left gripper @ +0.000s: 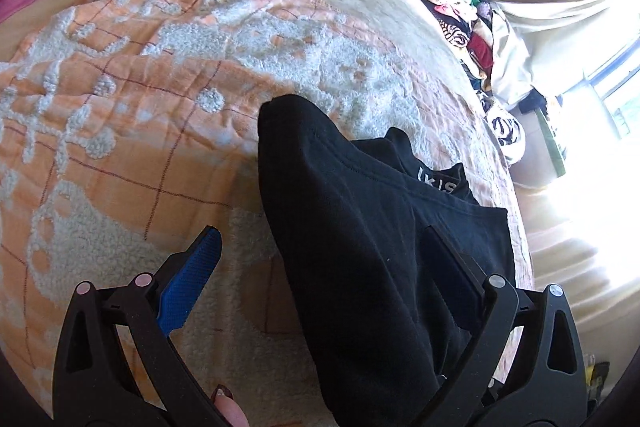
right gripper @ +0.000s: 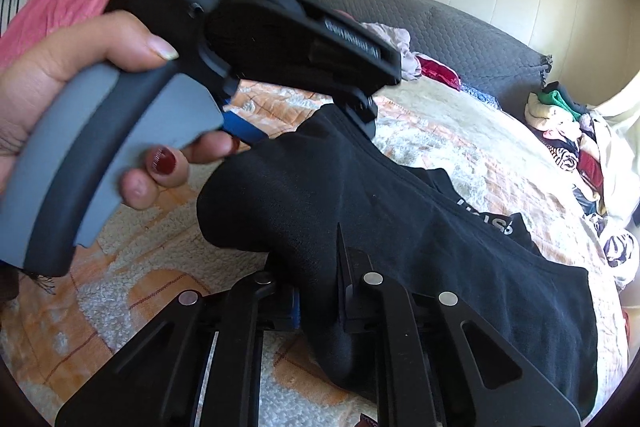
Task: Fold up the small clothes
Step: 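Close both tools on the sweatshirt side edge and lift it, then fold the lifted side over onto the other half with both tools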
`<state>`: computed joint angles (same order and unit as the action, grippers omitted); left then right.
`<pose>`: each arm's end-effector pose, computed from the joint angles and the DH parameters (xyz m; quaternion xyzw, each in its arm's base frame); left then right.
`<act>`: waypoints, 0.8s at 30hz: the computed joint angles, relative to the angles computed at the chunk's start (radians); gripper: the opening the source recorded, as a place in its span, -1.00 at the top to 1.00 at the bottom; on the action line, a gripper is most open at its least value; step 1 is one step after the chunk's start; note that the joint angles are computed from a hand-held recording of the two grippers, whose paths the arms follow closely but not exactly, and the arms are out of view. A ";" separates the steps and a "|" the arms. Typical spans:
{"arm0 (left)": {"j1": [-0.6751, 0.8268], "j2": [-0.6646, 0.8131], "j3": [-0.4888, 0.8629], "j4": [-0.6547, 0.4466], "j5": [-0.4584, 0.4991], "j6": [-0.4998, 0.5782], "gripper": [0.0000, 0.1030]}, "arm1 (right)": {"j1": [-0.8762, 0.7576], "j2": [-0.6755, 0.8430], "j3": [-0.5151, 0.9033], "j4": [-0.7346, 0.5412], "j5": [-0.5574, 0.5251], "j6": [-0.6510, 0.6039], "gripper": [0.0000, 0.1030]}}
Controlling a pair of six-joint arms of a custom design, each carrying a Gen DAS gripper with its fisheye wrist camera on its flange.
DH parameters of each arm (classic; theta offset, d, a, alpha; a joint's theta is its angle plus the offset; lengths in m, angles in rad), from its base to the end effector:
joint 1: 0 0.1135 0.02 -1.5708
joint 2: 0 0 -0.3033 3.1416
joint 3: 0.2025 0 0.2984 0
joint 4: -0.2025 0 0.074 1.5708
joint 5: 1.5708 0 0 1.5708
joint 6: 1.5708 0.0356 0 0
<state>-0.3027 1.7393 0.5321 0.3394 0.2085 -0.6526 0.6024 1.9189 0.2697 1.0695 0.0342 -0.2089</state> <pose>0.2854 -0.0968 0.0776 -0.1272 0.9257 -0.2442 0.2592 0.2084 0.1418 0.0425 -0.3396 0.8114 0.0782 0.4692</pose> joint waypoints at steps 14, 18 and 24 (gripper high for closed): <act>-0.225 -0.054 0.133 -0.146 -0.158 -0.068 0.64 | -0.203 -0.272 -0.163 -0.017 -0.129 -0.016 0.83; -0.310 -0.060 0.200 -0.205 -0.229 -0.075 0.65 | -0.310 -0.383 -0.208 -0.079 -0.195 -0.032 0.83; -0.420 -0.012 0.317 -0.274 -0.296 -0.072 0.67 | -0.526 -0.535 -0.247 -0.217 -0.354 -0.081 0.84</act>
<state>-0.7228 1.7272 0.8491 0.0649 -0.0873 -0.7249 0.0761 1.3841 0.0232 0.8525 -0.3194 -0.2898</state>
